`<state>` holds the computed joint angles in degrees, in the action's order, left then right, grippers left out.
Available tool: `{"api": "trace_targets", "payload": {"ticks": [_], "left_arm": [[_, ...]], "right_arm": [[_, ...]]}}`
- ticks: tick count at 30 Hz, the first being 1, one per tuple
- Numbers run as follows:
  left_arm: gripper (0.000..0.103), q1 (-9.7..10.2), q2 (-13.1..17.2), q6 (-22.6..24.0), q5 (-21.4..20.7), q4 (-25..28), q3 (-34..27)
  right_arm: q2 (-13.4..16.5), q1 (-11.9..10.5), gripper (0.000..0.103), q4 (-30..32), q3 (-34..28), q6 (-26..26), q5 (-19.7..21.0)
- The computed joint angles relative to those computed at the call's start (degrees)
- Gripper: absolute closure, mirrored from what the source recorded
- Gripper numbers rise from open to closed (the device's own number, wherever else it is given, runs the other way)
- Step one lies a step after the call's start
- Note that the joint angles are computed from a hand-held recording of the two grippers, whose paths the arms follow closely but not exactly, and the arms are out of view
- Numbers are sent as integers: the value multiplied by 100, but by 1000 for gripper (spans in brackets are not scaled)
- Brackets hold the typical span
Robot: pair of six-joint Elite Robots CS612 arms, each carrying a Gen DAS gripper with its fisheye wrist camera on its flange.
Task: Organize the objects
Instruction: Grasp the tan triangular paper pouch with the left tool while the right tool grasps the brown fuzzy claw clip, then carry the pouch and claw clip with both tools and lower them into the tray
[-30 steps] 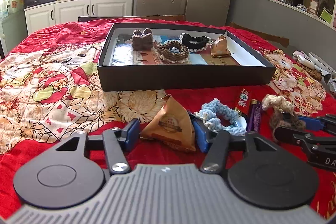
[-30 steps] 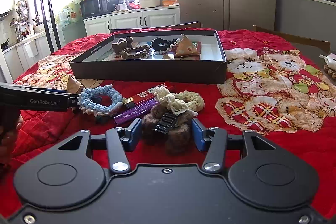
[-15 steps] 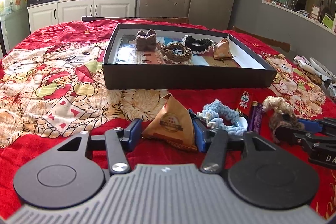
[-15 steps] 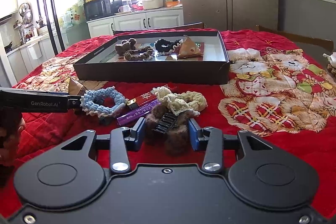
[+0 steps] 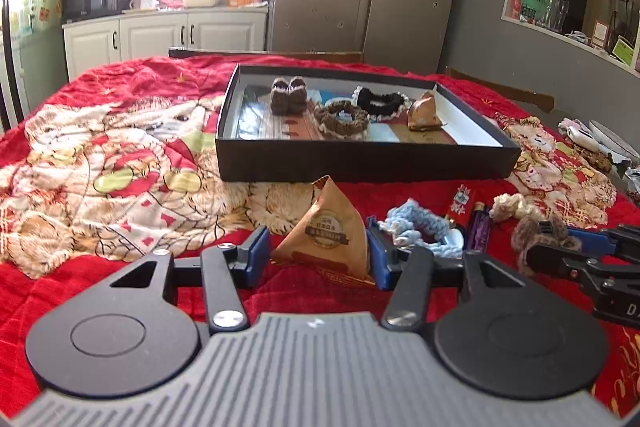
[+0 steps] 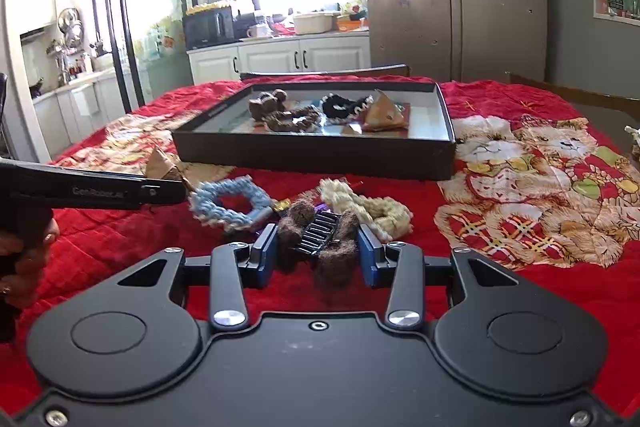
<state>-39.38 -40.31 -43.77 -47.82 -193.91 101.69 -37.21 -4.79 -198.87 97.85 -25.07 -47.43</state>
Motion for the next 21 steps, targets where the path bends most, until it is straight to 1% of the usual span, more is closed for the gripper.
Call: {"api": "trace_targets", "payload": {"ticks": [7, 12, 18, 21], "left_arm": [[48, -43, -61, 56, 84, -25, 6], [48, -58, -109, 121, 147, -3, 3], [48, -60, -168, 194, 267, 39, -11], [48, -49, -196, 229, 310, 58, -21]], "right_arm": [[-137, -32, 64, -26, 125, -130, 316], [-241, -38, 64, 159, 122, -264, 514], [-324, 2, 64, 248, 14, -384, 550], [-332, 32, 64, 150, -61, -382, 519]]}}
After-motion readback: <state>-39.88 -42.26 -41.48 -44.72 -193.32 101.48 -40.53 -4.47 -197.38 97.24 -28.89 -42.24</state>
